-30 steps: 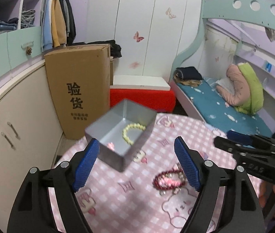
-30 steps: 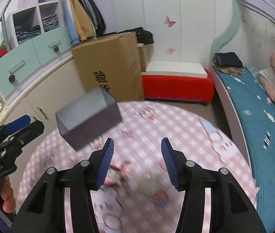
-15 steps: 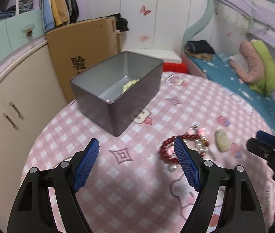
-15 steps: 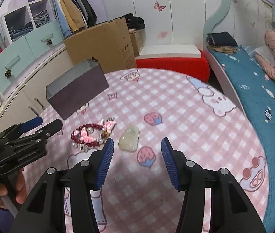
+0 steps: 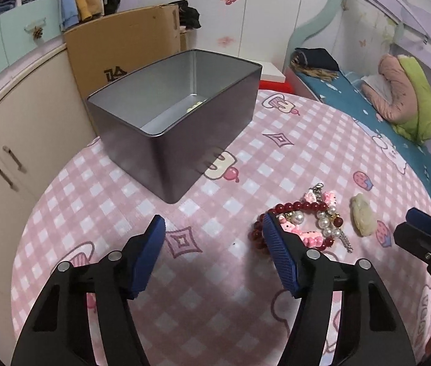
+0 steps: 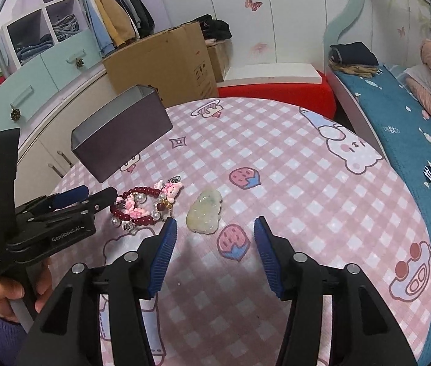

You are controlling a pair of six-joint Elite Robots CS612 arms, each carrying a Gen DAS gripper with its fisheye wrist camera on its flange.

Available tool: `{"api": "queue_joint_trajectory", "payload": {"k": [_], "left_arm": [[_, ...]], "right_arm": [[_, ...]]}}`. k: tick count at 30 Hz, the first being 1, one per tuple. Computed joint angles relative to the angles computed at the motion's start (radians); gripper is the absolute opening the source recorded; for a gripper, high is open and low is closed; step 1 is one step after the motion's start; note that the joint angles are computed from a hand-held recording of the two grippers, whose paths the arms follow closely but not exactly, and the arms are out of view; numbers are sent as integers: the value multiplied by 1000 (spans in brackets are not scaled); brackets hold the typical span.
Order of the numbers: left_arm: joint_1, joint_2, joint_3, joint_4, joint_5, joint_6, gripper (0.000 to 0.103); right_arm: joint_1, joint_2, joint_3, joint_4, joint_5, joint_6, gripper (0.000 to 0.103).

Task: Organize jewelry
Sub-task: 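Lower the left gripper onto the red bead bracelet and grasp it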

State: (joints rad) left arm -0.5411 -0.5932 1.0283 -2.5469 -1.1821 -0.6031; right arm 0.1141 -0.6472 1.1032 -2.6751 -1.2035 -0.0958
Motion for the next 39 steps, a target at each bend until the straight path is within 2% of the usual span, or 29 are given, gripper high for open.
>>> {"api": "queue_joint_trajectory", "payload": {"k": [2,4,6,9,13,14,15,18,21,27,30,38,39], "left_arm": [[3,0,-2,6,-16,-11,64],[12,-4,8,-38,-85,-12,64],[16,-2,4,-39,-143,6,64],[3,5,-6,-20,-97,55,64],[2,9,-12,-13,-100,46,64],[2,8,-12,-14,-101,51,60],[4,6,-6,-28,-117,49,54],[14,-1,10,-61,-145,0,54],[20,-1,9,-54,-149,-20,54],[10,15,-32,12,-101,33,53],[11,24,-53,42,-78,51,44],[12,44,-100,102,-63,115,40],[13,41,-99,108,-68,116,37]], "right_arm": [[0,1,-2,1,3,1,53],[-1,2,-2,-1,10,6,53],[-3,3,-6,4,13,9,53],[-4,5,-7,5,15,12,53],[-6,3,-6,6,16,12,53],[-5,3,-6,8,15,11,53],[-6,3,-5,8,15,12,53],[-7,1,-2,6,15,13,53],[-8,1,-2,12,19,12,53],[-6,5,-9,24,25,6,54],[-5,7,-13,29,21,6,54],[-6,12,-24,44,28,2,54],[-6,13,-26,45,28,2,54]]}}
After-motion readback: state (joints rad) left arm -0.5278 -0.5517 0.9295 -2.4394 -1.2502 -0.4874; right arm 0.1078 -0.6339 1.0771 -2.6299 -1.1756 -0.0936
